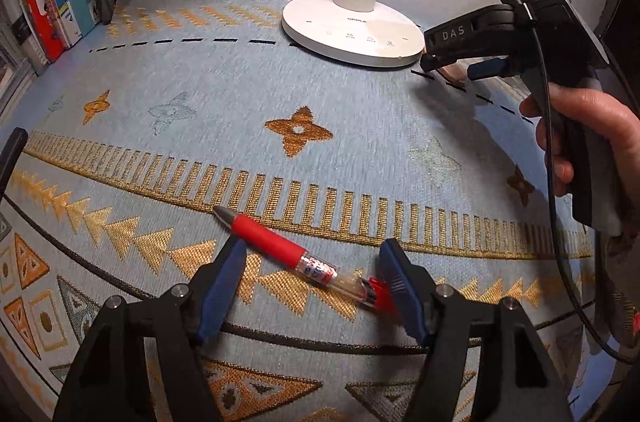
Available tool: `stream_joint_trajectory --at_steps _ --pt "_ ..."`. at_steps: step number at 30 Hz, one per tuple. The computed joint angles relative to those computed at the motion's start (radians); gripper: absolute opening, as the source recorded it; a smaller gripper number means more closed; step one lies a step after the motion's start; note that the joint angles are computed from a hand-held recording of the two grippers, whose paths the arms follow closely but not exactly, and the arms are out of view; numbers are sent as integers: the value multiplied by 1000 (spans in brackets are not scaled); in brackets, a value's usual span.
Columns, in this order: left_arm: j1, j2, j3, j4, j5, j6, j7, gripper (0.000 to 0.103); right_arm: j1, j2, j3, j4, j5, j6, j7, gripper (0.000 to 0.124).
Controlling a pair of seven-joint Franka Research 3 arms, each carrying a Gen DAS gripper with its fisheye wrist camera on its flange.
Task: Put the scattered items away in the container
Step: 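Grasp the red pen with the left gripper while the right grasps the pink tag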
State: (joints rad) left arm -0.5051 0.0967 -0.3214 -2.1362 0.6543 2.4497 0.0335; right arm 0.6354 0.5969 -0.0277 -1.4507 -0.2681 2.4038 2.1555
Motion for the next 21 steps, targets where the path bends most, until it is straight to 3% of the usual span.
stream_joint_trajectory --at_steps 2,6,8,10,14,15,18,21 --pt "-11 18 -3 27 14 -41 -18 65 -1 -2 5 7 8 -19 -5 35" --pt "-17 31 9 28 69 -33 -47 63 -35 -53 33 -59 88 -1 4 35" --pt "-15 17 10 11 83 -19 -37 36 -49 -92 42 -110 121 14 17 35" --pt "2 -3 14 -24 86 57 -6 23 -68 -136 56 -168 161 39 26 35" --pt "47 -27 20 -88 30 233 123 12 -69 -232 69 -283 177 82 67 35" --pt "53 -31 18 -97 4 263 163 11 -71 -257 72 -313 177 93 75 35" --pt "49 -23 6 -87 -31 250 263 10 -81 -330 80 -411 169 128 105 35" --pt "46 -24 6 -88 -51 260 294 10 -99 -375 101 -476 189 160 120 35"
